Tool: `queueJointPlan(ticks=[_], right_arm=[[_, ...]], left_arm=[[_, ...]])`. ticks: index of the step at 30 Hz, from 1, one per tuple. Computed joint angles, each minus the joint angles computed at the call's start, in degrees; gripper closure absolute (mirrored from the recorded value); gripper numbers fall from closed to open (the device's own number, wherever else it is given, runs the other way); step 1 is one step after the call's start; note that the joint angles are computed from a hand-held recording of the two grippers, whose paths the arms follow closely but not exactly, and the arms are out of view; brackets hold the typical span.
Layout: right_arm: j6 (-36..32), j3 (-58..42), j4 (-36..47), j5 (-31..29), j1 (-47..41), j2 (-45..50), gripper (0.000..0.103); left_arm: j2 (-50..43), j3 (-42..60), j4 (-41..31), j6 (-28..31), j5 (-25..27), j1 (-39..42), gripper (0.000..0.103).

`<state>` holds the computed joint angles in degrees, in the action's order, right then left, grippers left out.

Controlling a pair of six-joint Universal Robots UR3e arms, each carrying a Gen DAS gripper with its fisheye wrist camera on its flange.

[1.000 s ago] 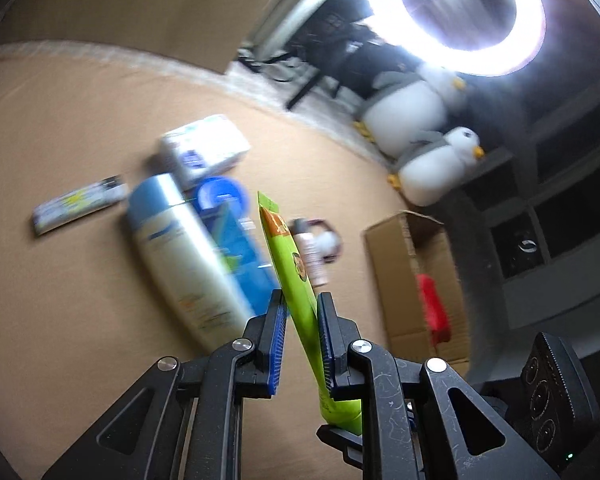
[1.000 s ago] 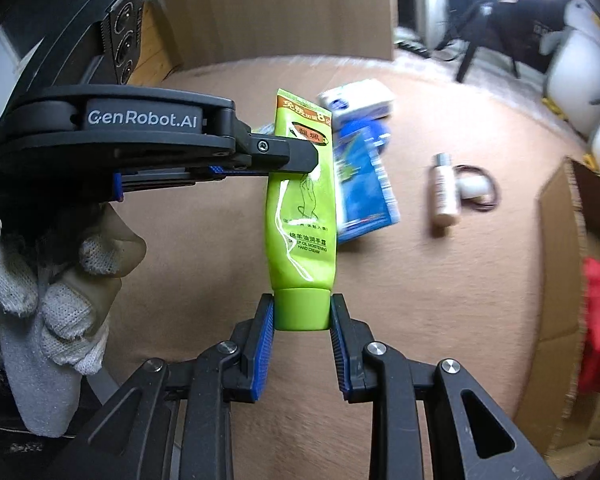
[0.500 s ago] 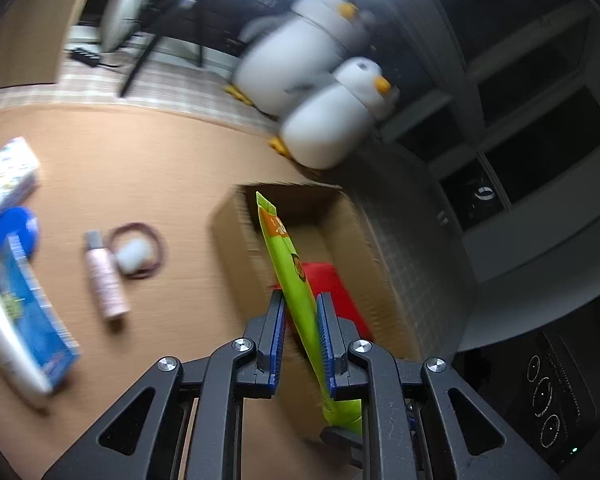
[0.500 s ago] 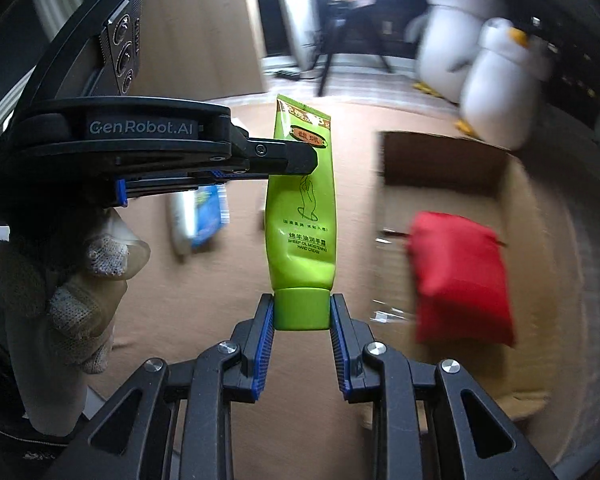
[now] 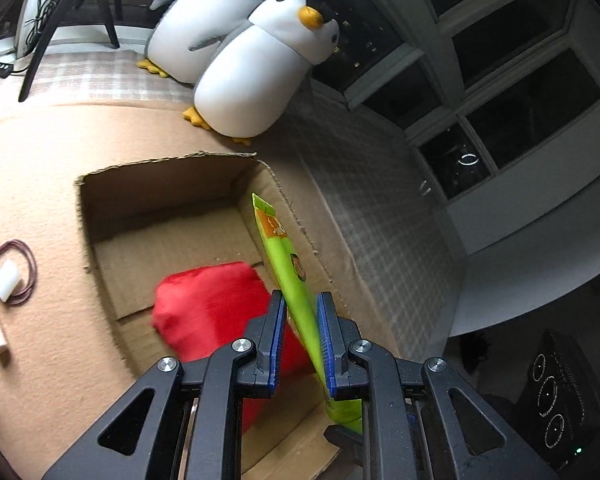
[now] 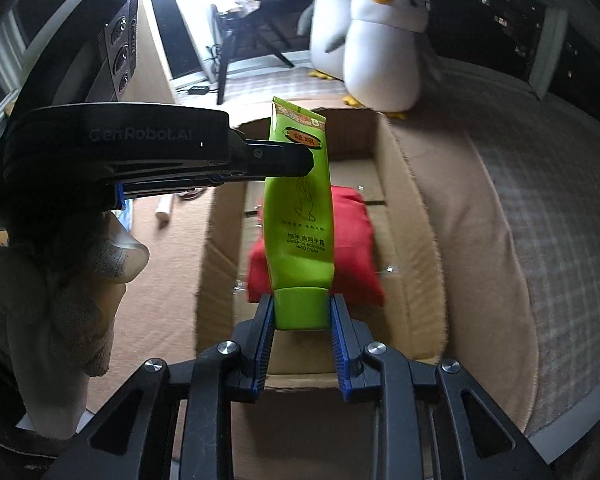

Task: Organize objects
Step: 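Lift the green tube with the right tool and carry it over the box, then open the right tool to release the green tube beside the red pouch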

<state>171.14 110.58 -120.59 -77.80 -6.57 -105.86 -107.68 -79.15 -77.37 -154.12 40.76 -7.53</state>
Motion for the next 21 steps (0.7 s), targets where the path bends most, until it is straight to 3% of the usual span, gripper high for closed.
queueJointPlan(ticks=[3,4,5,8,9,14,21], right_arm=[[-1.0,-0.1,0.7,-0.5,-0.8,-0.5,0.078],[-1.2,-0.4,0.6,-0.9,-0.9,-0.1,0.078],[-1.0,-0.5,0.5,-1.5,-0.8,0.0,0.075],[0.6,0.4,-0.5,-3.3,-0.6,-1.3,0.041],[0.7,0.8,-0.7,-3.1,-1.2,-1.9,0.037],[0.9,0.6,0.9,-1.7,-2.3,-2.0,0.037],[4.2,-0.2,-0.5,-1.7,1.1,-0.3,0.037]], left_arm=[[-1.6,1.6,0.2,-0.5,0.4,-0.6,0.078],[-2.4,2.7,-0.2,-1.3,1.3,-0.9,0.051],[-2.5,2.8,0.2,-2.2,2.1,-0.9,0.03],[-0.8,-0.2,5.1,-3.4,4.1,0.2,0.029],[-0.5,-0.5,5.2,-3.3,4.4,0.6,0.029],[0.8,-1.3,3.7,-1.8,5.0,3.2,0.029],[6.7,-4.3,-2.7,5.2,5.8,9.8,0.029]])
